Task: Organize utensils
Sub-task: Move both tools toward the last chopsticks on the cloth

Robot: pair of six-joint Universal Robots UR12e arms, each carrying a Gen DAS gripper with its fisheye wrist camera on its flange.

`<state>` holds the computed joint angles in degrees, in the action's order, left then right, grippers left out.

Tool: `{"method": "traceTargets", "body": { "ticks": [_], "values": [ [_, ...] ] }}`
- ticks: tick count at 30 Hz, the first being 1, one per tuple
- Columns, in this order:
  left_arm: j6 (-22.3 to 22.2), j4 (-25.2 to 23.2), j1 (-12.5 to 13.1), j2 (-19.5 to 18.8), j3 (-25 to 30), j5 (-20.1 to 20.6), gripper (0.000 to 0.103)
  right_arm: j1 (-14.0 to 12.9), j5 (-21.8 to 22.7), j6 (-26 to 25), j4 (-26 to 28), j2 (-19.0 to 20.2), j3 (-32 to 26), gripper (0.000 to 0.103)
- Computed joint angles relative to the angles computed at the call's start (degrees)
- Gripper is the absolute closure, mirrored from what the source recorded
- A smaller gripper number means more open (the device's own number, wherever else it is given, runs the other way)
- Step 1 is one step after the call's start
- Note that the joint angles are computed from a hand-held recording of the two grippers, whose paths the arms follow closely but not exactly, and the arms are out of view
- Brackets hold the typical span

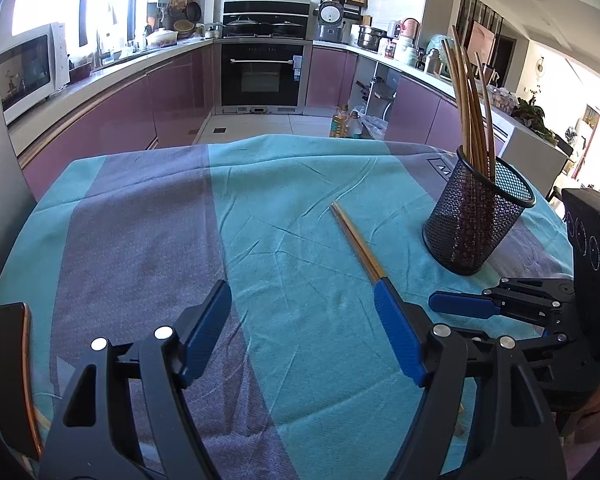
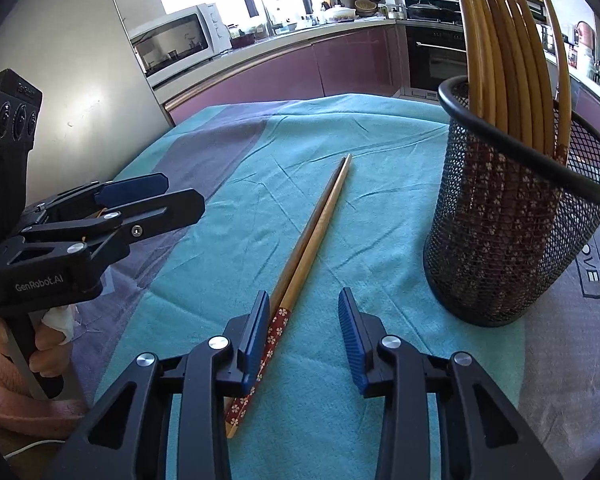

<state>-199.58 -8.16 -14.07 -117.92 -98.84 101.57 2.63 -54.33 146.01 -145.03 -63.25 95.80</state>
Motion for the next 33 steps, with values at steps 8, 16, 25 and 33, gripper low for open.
{"method": "traceTargets", "body": {
  "ticks": [8, 16, 25, 33],
  "values": [
    [0.4, 0.1, 0.2, -0.5, 0.3, -1.2, 0.031, -0.1, -1.0, 1.3, 0.4, 0.1, -0.4, 0.075],
    [1.9, -0.8, 0.2, -1.2, 1.1, -2.7, 0.032, 0.3, -2.7, 0.5, 1.1, 0.5, -1.4, 0.075],
    [1.8, -1.4, 0.5, -1.4, 1.2, -3.2, 0.032, 1.9, -5.8, 1.4, -0.9, 2.0, -3.5, 0.081],
    [2.5, -2.6, 0.8, -1.9, 1.8, -4.7, 0.035, 2.0, -5.3, 5.1, -2.2, 3.2, -4.6, 0.094]
  ]
}}
